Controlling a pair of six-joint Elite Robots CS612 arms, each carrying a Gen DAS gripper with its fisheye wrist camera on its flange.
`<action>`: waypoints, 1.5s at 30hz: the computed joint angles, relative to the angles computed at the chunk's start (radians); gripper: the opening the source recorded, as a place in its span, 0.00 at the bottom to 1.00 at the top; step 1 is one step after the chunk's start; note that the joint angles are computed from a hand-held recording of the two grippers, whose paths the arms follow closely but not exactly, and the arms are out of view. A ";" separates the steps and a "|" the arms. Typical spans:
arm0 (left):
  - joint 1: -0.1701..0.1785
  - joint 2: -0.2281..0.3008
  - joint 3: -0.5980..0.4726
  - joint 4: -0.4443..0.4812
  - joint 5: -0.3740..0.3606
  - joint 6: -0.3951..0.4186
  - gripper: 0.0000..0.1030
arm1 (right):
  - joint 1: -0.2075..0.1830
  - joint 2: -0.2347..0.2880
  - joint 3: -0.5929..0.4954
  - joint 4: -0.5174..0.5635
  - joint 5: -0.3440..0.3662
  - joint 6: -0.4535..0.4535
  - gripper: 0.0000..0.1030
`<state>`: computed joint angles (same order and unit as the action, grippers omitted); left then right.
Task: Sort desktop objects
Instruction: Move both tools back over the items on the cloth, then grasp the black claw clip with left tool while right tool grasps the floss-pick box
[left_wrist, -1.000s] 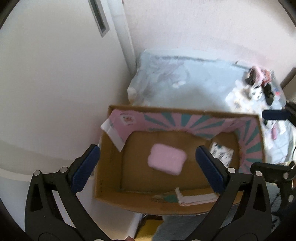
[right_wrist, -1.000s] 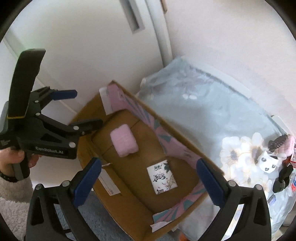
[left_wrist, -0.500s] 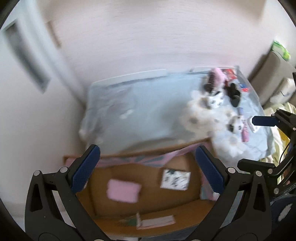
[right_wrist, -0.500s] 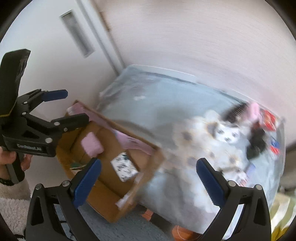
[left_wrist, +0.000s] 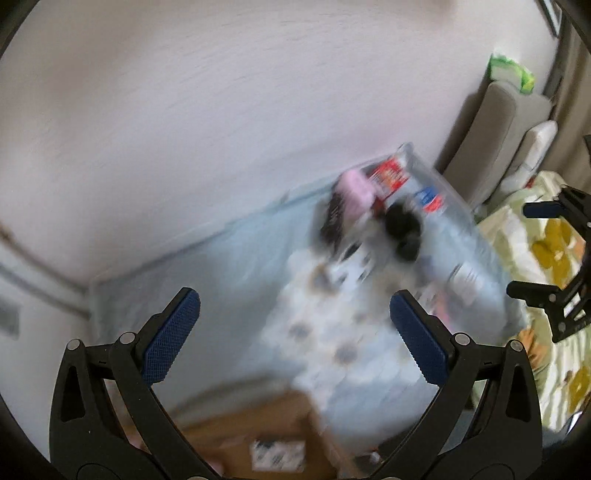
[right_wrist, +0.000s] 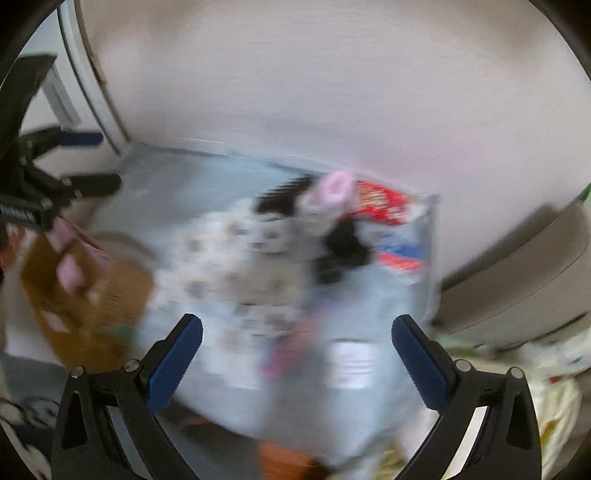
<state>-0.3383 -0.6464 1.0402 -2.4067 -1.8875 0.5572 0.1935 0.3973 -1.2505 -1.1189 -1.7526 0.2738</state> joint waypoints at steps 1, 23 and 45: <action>-0.008 0.018 -0.029 0.030 -0.009 -0.012 1.00 | -0.011 0.005 -0.010 0.000 0.017 -0.020 0.99; -0.110 0.285 -0.382 0.292 0.161 -0.010 0.91 | -0.156 0.021 0.154 -0.027 0.141 -0.844 0.99; -0.105 0.329 -0.446 0.410 0.147 0.043 0.23 | -0.162 -0.022 0.251 0.052 0.199 -1.017 0.50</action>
